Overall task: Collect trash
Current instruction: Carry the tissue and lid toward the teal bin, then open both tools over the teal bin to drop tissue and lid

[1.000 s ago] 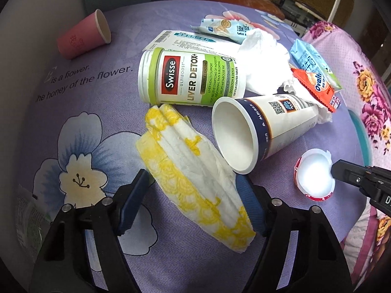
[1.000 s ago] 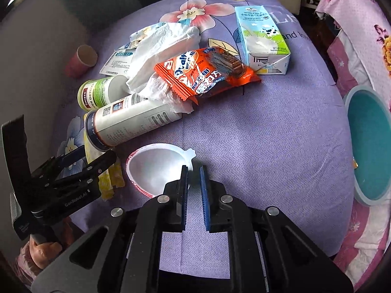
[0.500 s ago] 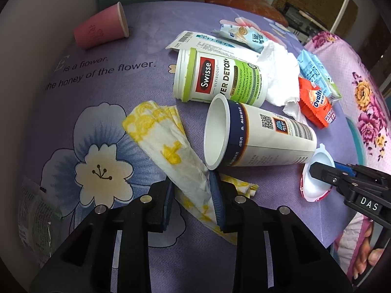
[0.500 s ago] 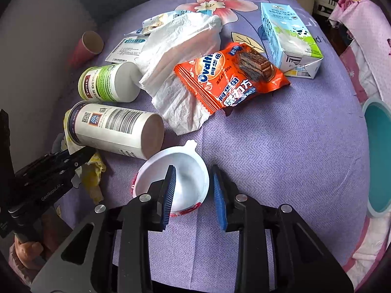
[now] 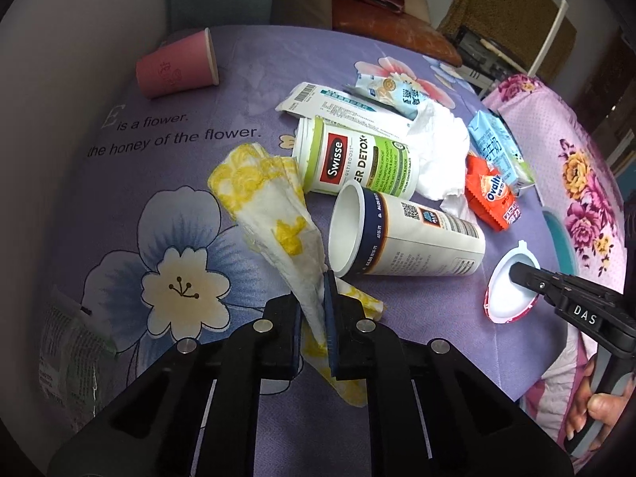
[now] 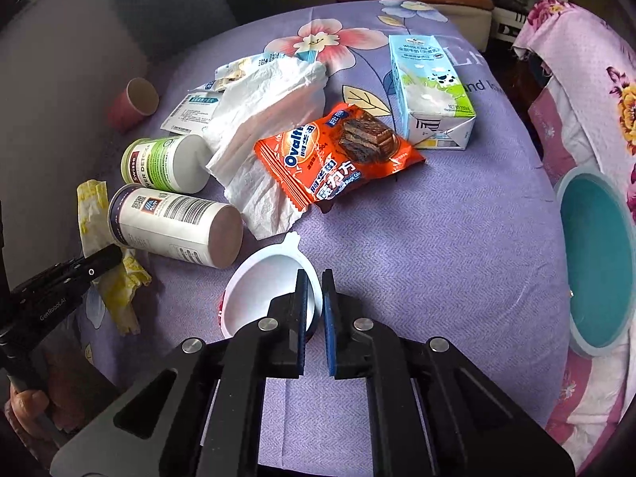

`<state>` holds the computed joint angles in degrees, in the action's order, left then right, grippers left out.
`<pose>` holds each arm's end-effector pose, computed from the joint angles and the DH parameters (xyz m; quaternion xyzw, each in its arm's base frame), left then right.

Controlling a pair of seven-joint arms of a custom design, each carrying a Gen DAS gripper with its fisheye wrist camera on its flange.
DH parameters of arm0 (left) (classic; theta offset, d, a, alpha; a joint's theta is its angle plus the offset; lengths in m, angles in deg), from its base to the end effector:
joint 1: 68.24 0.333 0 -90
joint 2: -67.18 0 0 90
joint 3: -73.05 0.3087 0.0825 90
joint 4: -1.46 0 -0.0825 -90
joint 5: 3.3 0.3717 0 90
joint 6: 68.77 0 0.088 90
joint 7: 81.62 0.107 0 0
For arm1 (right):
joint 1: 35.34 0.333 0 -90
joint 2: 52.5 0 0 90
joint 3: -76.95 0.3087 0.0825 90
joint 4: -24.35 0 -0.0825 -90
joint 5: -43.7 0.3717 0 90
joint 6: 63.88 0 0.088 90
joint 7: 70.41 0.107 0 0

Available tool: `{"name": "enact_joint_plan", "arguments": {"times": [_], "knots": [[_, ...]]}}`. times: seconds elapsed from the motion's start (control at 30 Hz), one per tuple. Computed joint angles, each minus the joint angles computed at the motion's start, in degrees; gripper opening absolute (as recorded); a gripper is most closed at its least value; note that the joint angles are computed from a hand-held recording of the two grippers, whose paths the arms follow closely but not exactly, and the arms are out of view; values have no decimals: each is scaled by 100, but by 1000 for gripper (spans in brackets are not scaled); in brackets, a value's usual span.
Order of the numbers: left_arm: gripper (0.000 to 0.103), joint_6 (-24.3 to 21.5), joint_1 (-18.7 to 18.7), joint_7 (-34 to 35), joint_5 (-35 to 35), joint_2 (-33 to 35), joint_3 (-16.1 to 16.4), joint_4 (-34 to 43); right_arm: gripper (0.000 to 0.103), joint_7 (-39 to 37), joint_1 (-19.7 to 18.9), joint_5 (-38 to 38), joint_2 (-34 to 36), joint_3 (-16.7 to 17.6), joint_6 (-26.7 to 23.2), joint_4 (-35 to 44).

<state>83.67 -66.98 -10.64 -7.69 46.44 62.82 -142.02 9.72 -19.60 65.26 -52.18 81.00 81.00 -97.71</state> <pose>0.4495 -0.0721 0.4673 -0.7575 0.6013 -0.2148 0.1362 0.5322 0.1874 0.4461 -0.7681 0.5958 -0.0195 0.2339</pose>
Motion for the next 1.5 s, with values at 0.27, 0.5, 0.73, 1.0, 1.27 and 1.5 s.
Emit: {"name": "enact_joint_plan", "arguments": {"times": [0.27,0.5,0.73,1.0,1.27,1.5], "knots": [[11,39,-327,578,-507,-69,150,467,7,-201,-111,437,-161,-123,177,-27],[11,-103,-749,1045,-548,849,-136,1460,7,-157,-306,538,-525,-385,499,-258],[11,-475,-1332,1471,-309,2185,-387,2899,7,133,-701,432,-981,-842,909,-743],[11,-969,-2025,1481,-72,3587,-458,4567,7,429,-1202,337,-1183,-1363,1113,-1197],[11,-1433,-2541,1405,261,4602,-351,5778,7,328,-1506,517,-1001,-1564,1094,-1247],[18,-1799,-2742,1450,230,5230,-306,6541,7,344,-1729,447,-755,-1462,997,-1077]]}}
